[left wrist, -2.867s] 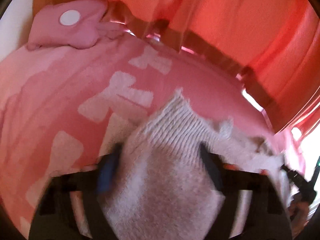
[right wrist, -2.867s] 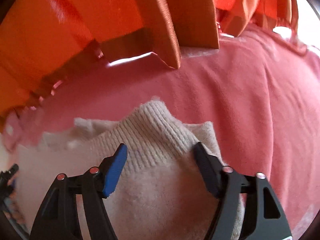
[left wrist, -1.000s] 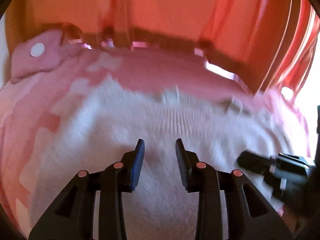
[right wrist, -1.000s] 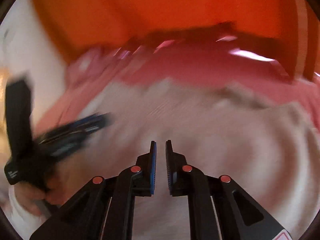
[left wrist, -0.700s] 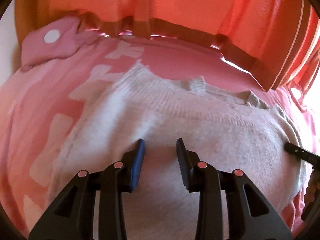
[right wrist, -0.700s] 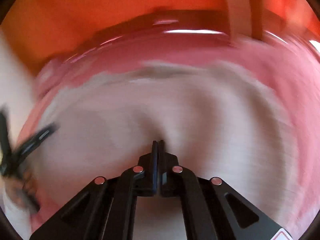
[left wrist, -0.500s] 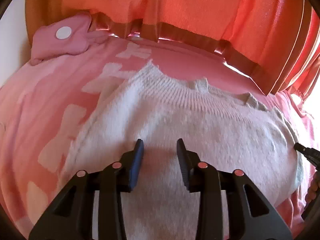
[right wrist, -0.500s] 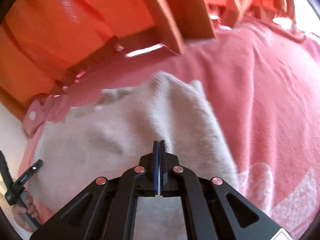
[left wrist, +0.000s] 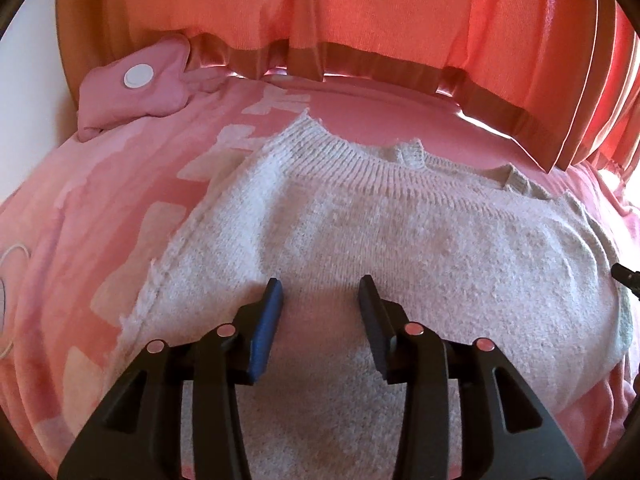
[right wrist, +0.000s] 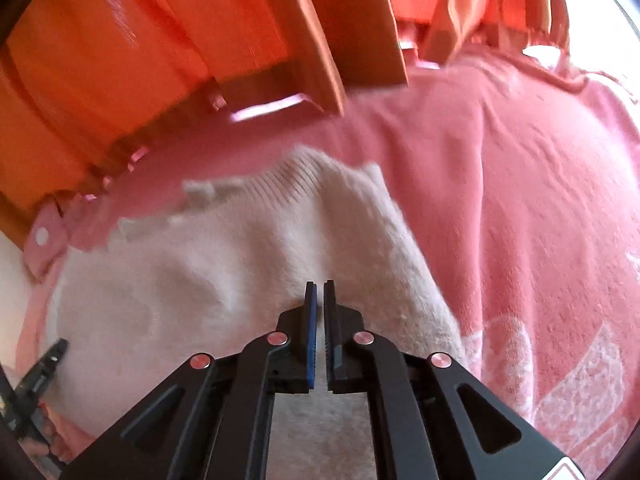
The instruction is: Fold small clothes
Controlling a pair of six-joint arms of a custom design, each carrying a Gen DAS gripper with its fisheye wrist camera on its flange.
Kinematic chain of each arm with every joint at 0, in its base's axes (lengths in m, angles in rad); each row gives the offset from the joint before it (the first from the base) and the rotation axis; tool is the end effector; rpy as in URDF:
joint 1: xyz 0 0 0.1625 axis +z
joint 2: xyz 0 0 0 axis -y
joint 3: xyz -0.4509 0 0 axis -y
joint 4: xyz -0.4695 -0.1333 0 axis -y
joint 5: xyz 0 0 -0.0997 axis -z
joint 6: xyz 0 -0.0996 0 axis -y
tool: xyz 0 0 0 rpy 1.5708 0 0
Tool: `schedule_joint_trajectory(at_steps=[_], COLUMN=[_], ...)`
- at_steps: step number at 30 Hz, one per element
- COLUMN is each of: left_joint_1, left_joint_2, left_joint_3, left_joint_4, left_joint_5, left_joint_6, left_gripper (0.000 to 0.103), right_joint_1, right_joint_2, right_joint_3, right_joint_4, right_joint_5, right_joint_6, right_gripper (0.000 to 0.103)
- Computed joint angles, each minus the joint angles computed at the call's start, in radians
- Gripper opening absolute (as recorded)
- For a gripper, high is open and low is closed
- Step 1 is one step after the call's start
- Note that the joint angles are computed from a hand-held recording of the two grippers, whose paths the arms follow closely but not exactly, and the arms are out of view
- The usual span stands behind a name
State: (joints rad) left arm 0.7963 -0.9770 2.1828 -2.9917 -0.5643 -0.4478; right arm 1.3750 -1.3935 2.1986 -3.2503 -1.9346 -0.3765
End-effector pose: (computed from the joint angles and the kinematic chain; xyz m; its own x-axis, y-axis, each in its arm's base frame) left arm -0.2143 -0.5299 0.0669 -0.7541 -0.0814 -0.6517 0.3957 0.7356 -0.5498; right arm -0.0091 -0.5490 0.2846 -0.8490 0.1868 0.4943 -0.2015 0.7504 -0.6295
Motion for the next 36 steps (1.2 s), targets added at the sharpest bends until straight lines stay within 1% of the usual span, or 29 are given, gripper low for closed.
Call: schedule_joint_trajectory(at_steps=[1,2,3,4,7,8,10,14,18,19,21,22,23,24,25,26,27,28,29,31,32,33,34,36], left_joint_1=[0.0,-0.001,-0.002,-0.003,-0.005,-0.006,-0.008,-0.009,-0.008,-0.008,-0.008,-0.007,-0.007,-0.008,-0.008,-0.009,-0.013,-0.017,-0.023,-0.037,-0.041,-0.044,-0.044,-0.031], left_joint_2=[0.0,0.001,0.002,0.003,0.004,0.003,0.0,-0.008,-0.022,-0.025,-0.031,-0.033,-0.034,-0.037,-0.04,-0.052,-0.061,-0.078,-0.095,-0.139,-0.157,-0.179,-0.196,-0.219], left_joint_3=[0.0,0.0,0.0,0.0,0.001,0.001,0.005,0.014,0.026,0.028,0.034,0.035,0.036,0.038,0.04,0.051,0.062,0.081,0.103,0.163,0.189,0.215,0.232,0.252], left_joint_4=[-0.002,-0.001,-0.001,-0.002,-0.002,-0.001,-0.002,-0.008,-0.014,-0.016,-0.02,-0.022,-0.023,-0.026,-0.028,-0.042,-0.061,-0.091,-0.129,-0.213,-0.248,-0.256,-0.253,-0.246], left_joint_5=[0.001,0.004,0.006,0.009,0.012,0.012,0.011,0.005,-0.007,-0.011,-0.018,-0.02,-0.022,-0.024,-0.027,-0.036,-0.042,-0.05,-0.057,-0.054,-0.052,-0.046,-0.044,-0.056], left_joint_6=[0.002,0.002,0.002,0.003,0.0,-0.003,-0.004,0.002,-0.001,-0.002,-0.002,-0.001,0.001,0.004,0.003,-0.003,-0.013,-0.024,-0.036,-0.093,-0.118,-0.162,-0.204,-0.278], left_gripper=[0.039,0.039,0.039,0.039,0.039,0.039,0.039,0.041,0.042,0.042,0.043,0.043,0.043,0.043,0.043,0.043,0.044,0.049,0.06,0.072,0.074,0.074,0.074,0.076], right_joint_1=[0.003,0.006,0.013,0.015,0.029,0.042,0.084,0.165,0.243,0.26,0.269,0.27,0.265,0.258,0.254,0.263,0.275,0.281,0.281,0.265,0.256,0.249,0.247,0.219], right_joint_2=[0.024,0.041,0.036,0.026,0.015,0.019,0.034,0.082,0.173,0.205,0.25,0.277,0.328,0.355,0.367,0.373,0.369,0.359,0.332,0.272,0.238,0.216,0.208,0.19], right_joint_3=[-0.026,-0.041,-0.035,-0.018,0.004,0.01,0.022,0.019,-0.031,-0.057,-0.092,-0.12,-0.152,-0.167,-0.163,-0.166,-0.17,-0.169,-0.16,-0.129,-0.106,-0.088,-0.075,-0.051], right_joint_4=[0.05,0.058,0.024,-0.018,-0.064,-0.079,-0.095,-0.03,-0.001,0.023,0.06,0.099,0.132,0.124,0.073,0.065,0.081,0.102,0.128,0.148,0.15,0.145,0.135,0.129], right_joint_5=[-0.048,-0.062,-0.052,-0.011,0.064,0.102,0.122,0.118,0.078,0.056,0.02,0.001,-0.043,-0.046,-0.039,-0.059,-0.083,-0.086,-0.062,0.007,0.022,0.02,0.017,0.024], right_joint_6=[0.012,0.019,0.015,-0.006,-0.034,-0.065,-0.12,-0.136,-0.158,-0.159,-0.148,-0.139,-0.135,-0.147,-0.188,-0.204,-0.197,-0.182,-0.163,-0.144,-0.142,-0.144,-0.144,-0.158], right_gripper=[0.003,0.001,0.001,0.006,0.01,0.011,0.011,0.011,0.011,0.011,0.011,0.011,0.01,0.009,0.006,0.006,0.006,0.007,0.007,0.007,0.007,0.007,0.007,0.007])
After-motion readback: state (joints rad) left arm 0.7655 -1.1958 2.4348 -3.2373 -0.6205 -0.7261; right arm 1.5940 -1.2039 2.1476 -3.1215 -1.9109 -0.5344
